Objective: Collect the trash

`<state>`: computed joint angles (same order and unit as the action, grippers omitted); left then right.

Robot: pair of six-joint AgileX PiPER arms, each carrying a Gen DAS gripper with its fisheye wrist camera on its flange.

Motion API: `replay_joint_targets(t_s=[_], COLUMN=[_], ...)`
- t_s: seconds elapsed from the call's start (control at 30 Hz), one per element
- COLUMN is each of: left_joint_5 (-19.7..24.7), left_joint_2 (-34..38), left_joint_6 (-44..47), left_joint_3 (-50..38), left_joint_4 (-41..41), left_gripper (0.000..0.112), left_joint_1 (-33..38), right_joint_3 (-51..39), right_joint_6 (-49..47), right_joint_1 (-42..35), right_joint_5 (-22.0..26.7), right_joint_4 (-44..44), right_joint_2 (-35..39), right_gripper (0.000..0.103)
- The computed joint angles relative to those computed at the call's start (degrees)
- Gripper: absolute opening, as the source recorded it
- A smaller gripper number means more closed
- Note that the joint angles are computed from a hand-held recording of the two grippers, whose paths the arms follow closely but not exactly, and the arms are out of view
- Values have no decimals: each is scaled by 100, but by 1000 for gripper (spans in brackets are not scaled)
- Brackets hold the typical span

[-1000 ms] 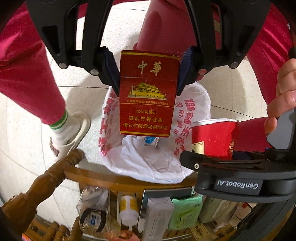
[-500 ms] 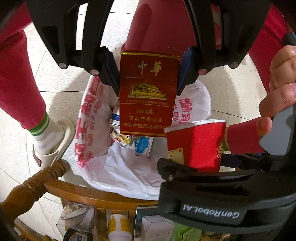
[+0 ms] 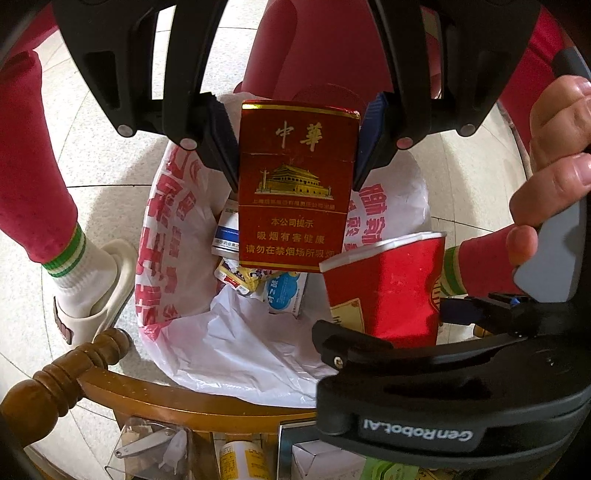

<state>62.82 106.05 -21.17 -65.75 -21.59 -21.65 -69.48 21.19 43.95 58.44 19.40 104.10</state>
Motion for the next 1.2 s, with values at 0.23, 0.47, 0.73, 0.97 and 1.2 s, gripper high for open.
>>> replay_joint_targets(t_s=[0.23, 0.47, 0.73, 0.97, 1.2], left_joint_5=[0, 177, 164, 159, 156], left_joint_2=[135, 278, 288, 270, 129], left_joint_6=[86, 32, -8, -17, -77], left_joint_3=[31, 15, -6, 34, 116], left_joint_4=[-95, -95, -12, 6, 109], left_gripper=[89, 90, 91, 93, 93], left_joint_1=[56, 107, 24, 47, 16], right_joint_3=[-11, 1, 40, 20, 10], right_joint_6=[-89, -119, -146, -110, -31], right_joint_1=[-42, -37, -83, -81, -24], right_joint_5=[-18, -129, -118, -102, -86], right_joint_4=[96, 118, 150, 146, 42], right_joint_2=[114, 69, 58, 66, 1], right_gripper=[57, 75, 75, 75, 75])
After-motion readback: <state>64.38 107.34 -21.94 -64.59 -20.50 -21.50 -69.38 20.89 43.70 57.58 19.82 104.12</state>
